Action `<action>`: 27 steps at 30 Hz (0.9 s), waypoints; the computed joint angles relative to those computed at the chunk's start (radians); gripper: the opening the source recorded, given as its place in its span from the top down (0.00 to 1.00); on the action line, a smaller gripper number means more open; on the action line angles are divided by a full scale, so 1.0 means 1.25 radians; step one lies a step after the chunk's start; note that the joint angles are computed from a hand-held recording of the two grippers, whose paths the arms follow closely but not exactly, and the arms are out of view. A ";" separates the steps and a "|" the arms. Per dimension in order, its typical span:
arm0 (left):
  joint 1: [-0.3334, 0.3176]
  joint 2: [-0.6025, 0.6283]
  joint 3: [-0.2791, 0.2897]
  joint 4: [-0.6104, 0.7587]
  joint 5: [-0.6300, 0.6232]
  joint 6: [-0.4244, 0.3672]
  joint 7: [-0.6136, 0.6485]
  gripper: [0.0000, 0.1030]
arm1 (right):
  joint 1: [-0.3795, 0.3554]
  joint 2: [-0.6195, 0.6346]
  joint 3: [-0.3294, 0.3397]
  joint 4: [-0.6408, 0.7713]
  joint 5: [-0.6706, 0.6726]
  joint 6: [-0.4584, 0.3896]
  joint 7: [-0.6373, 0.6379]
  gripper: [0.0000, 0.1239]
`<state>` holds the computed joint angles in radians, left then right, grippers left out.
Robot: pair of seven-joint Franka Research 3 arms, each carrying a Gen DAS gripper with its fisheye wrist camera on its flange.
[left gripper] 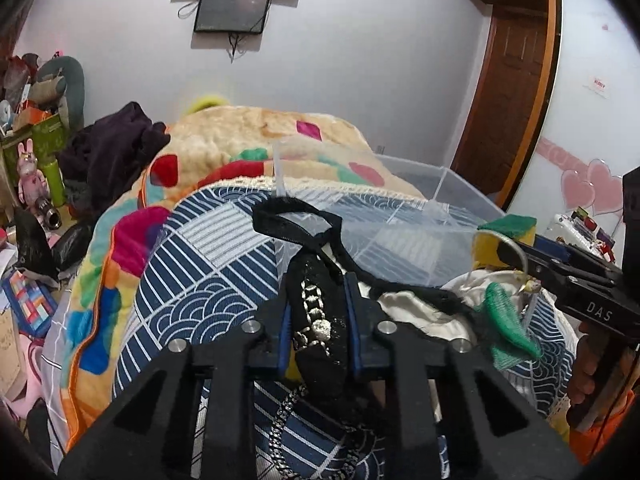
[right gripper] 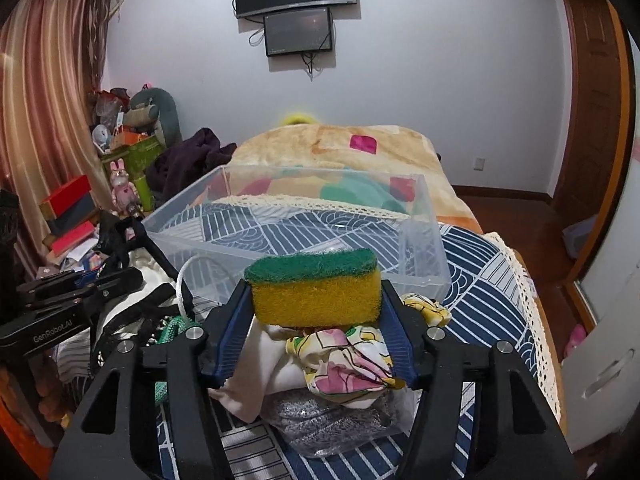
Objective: Organize soft objects
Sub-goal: 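Grasp the black bag strap with the left tool while the right tool grasps the yellow-green sponge, then drop the black bag into the clear box with the left tool while the right tool drops the sponge in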
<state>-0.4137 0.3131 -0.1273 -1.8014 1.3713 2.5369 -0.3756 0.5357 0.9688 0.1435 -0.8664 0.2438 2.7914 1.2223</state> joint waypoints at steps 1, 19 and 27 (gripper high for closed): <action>-0.002 -0.005 0.001 -0.003 0.008 0.000 -0.007 0.81 | -0.010 -0.016 0.015 -0.029 0.011 0.017 -0.014 0.55; -0.001 -0.060 -0.031 0.036 0.108 -0.060 -0.017 0.83 | -0.050 -0.099 0.078 -0.145 0.102 0.175 -0.103 0.56; -0.004 -0.004 -0.010 0.148 0.100 -0.077 0.054 0.83 | 0.001 0.004 -0.003 0.050 0.037 0.109 -0.020 0.55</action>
<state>-0.4186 0.3083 -0.1397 -1.6165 1.4964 2.4410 -0.3087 0.5375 0.9732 0.1396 -0.8037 0.2902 2.9273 1.1969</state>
